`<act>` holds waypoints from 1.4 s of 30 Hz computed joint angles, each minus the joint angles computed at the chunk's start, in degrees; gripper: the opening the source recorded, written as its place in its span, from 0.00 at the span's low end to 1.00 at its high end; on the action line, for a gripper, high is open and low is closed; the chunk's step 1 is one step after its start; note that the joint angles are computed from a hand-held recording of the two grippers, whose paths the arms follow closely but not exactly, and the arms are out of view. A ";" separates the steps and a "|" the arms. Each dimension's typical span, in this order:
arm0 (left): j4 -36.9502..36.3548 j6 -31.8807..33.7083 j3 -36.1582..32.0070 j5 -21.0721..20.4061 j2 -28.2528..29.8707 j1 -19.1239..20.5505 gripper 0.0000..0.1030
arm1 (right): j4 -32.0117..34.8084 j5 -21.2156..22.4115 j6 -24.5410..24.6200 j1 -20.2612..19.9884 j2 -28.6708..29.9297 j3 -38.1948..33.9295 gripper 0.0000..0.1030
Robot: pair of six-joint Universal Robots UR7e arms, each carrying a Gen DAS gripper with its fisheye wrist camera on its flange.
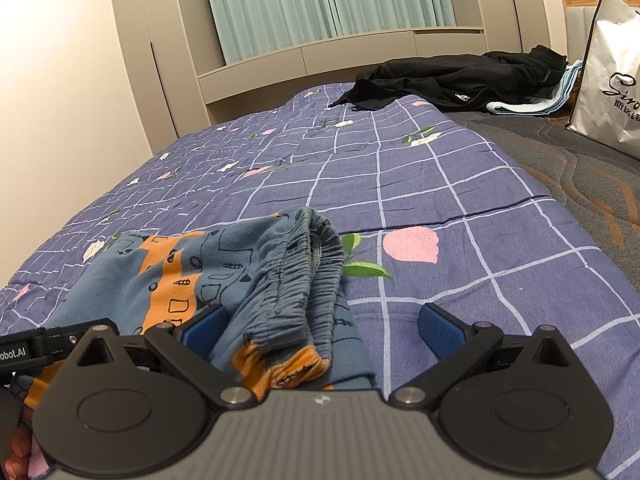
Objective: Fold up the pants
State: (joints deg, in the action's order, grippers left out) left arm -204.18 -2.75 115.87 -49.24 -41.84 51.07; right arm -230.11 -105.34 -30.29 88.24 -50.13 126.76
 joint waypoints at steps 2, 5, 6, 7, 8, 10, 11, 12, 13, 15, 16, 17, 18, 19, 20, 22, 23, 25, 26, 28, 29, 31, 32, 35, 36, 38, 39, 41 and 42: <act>-0.03 0.01 0.01 0.00 0.01 0.00 1.00 | -0.01 0.03 0.00 -0.02 -0.01 0.02 1.00; -0.05 0.00 0.03 0.00 0.00 0.00 1.00 | -0.04 0.16 0.07 -0.06 -0.01 0.04 1.00; -0.05 0.00 0.03 0.00 0.00 0.00 1.00 | -0.17 0.41 0.12 -0.14 -0.03 0.13 1.00; -0.08 0.00 0.05 -0.02 0.00 0.00 1.00 | -0.50 0.76 0.13 -0.25 -0.09 0.40 1.00; -0.08 0.00 0.05 -0.02 0.00 0.00 1.00 | -0.87 1.64 0.07 -0.55 -0.20 0.75 1.00; -0.10 -0.02 0.08 -0.05 -0.01 0.01 1.00 | -0.84 4.10 0.38 -1.36 -1.00 1.70 0.99; -0.17 -0.03 0.10 -0.09 -0.02 0.01 1.00 | -0.79 5.13 0.69 -1.66 -1.34 2.04 0.99; -0.28 -0.06 0.14 -0.22 -0.06 0.05 1.00 | -0.84 6.15 0.94 -2.07 -1.66 2.39 0.95; -0.40 -0.12 0.21 -0.37 -0.12 0.10 1.00 | -0.77 6.96 1.27 -2.36 -1.95 2.66 0.92; -0.62 -0.20 0.33 -0.57 -0.16 0.16 1.00 | -0.80 7.90 1.63 -2.66 -2.20 2.95 0.86; -0.62 -0.20 0.32 -0.56 -0.16 0.15 1.00 | -0.79 8.36 1.64 -2.81 -2.32 3.10 0.81; -0.59 -0.17 0.31 -0.52 -0.15 0.14 1.00 | -0.74 8.79 1.65 -2.88 -2.37 3.19 0.77; -0.62 -0.16 0.32 -0.54 -0.16 0.16 1.00 | -0.52 9.53 1.56 -3.09 -2.53 3.38 0.72; -0.58 -0.14 0.29 -0.49 -0.12 0.16 1.00 | -0.34 9.92 1.55 -3.09 -2.55 3.52 0.64; -0.58 -0.14 0.29 -0.49 -0.12 0.16 1.00 | 0.26 10.37 1.53 -3.19 -2.72 3.60 0.61; -0.22 -0.29 0.29 -0.46 -0.26 0.12 1.00 | 0.65 10.48 1.60 -3.18 -2.73 3.63 0.58; 0.26 -0.49 0.24 -0.50 -0.42 0.13 1.00 | 0.97 10.65 1.96 -3.28 -2.88 3.65 0.58; 1.86 -0.99 -0.05 -0.19 -0.76 0.02 1.00 | 1.47 11.52 2.94 -3.71 -3.18 3.78 0.57; 2.97 -1.24 -0.33 0.45 -0.87 -0.21 1.00 | 1.75 12.29 3.45 -4.12 -3.44 3.91 0.57; 5.21 -2.05 -0.82 2.03 -1.00 -0.87 1.00 | 2.14 13.61 4.24 -4.79 -3.85 4.13 0.57; 6.56 -3.10 -1.00 2.86 -1.15 -1.22 0.99 | 2.26 14.01 4.48 -5.01 -3.95 4.16 0.57; 9.64 -5.97 -1.32 4.24 -1.64 -1.85 0.99 | 2.43 14.46 4.78 -5.23 -4.07 4.19 0.57; 11.29 -7.50 -1.45 4.83 -1.92 -2.13 0.99 | 2.40 14.57 4.90 -5.27 -4.08 4.24 0.57; 15.99 -10.93 -1.97 6.59 -2.61 -2.88 0.99 | 2.46 15.40 5.38 -5.68 -4.20 4.41 0.57; 17.31 -11.98 -2.13 7.07 -2.82 -3.05 0.99 | 2.50 15.82 5.56 -5.88 -4.29 4.48 0.57; 19.63 -14.09 -2.48 7.70 -3.17 -3.32 0.98 | 2.33 16.35 5.82 -6.12 -4.29 4.61 0.57; 20.45 -14.70 -2.48 7.81 -3.38 -3.44 0.98 | 2.19 16.36 5.91 -6.11 -4.17 4.59 0.57; 22.00 -15.39 -2.77 8.06 -3.64 -3.65 0.95 | 2.10 16.33 5.88 -6.11 -4.10 4.56 0.57; 22.56 -15.60 -2.87 8.20 -3.72 -3.77 0.94 | 2.00 16.25 5.89 -6.05 -4.01 4.54 0.57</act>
State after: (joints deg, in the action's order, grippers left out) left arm -181.62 -18.35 113.00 -41.04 -45.56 47.30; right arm -228.11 -89.09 -24.40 82.19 -54.14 131.30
